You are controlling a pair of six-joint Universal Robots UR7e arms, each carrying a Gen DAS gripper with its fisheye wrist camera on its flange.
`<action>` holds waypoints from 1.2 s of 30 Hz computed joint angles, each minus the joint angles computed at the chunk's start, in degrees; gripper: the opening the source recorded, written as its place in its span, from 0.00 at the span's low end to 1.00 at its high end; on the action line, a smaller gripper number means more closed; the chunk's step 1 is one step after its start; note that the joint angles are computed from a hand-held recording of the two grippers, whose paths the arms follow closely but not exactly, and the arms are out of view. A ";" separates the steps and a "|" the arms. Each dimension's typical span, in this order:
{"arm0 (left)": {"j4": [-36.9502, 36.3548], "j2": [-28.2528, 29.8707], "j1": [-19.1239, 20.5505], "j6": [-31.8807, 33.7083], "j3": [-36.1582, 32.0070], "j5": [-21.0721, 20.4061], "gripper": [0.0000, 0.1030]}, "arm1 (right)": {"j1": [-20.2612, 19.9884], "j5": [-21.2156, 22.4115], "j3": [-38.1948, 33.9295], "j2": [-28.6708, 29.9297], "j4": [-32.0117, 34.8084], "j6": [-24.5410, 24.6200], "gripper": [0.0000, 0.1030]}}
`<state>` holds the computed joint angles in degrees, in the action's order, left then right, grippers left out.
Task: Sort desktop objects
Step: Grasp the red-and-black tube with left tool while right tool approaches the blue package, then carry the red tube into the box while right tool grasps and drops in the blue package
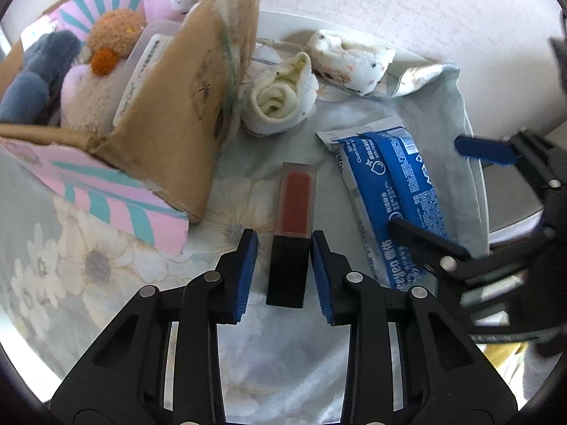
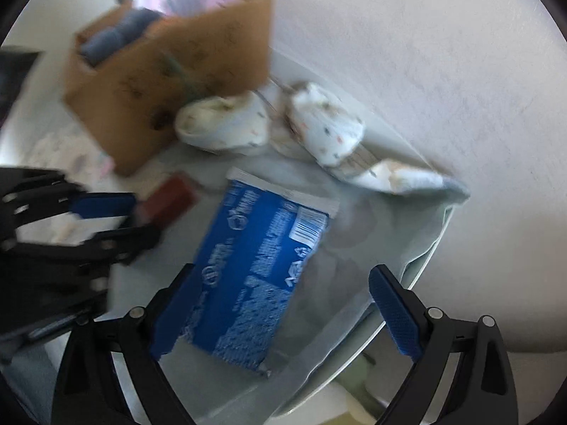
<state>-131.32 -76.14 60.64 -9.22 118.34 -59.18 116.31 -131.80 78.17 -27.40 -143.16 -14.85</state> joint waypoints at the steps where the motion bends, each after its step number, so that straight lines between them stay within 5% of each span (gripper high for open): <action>1: 0.14 -0.21 0.25 -0.25 -0.16 -0.88 0.26 | -0.39 1.12 -0.31 -0.22 0.72 1.38 0.92; 11: 1.59 -3.13 1.76 -4.12 -0.59 -7.72 0.19 | -1.70 5.99 -5.88 -0.15 13.69 8.90 0.92; 16: 2.33 -5.25 2.38 -2.45 0.08 -8.02 0.19 | -2.29 3.43 -7.10 0.70 15.96 11.86 0.92; 20: 3.21 -5.47 2.06 -1.25 -0.01 -7.18 0.19 | -2.31 1.15 -6.41 1.08 14.07 10.40 0.91; 24: 5.13 -7.19 5.23 7.10 0.47 -3.77 0.19 | -2.51 1.52 -5.12 0.42 11.16 7.73 0.62; 29: 4.25 -7.35 3.07 11.03 2.39 0.29 0.19 | -3.02 1.25 -4.40 -0.56 9.62 6.09 0.59; 36: 8.88 -9.33 4.74 10.07 -0.28 -3.01 0.17 | -3.40 3.09 -3.65 -3.37 7.18 5.49 0.58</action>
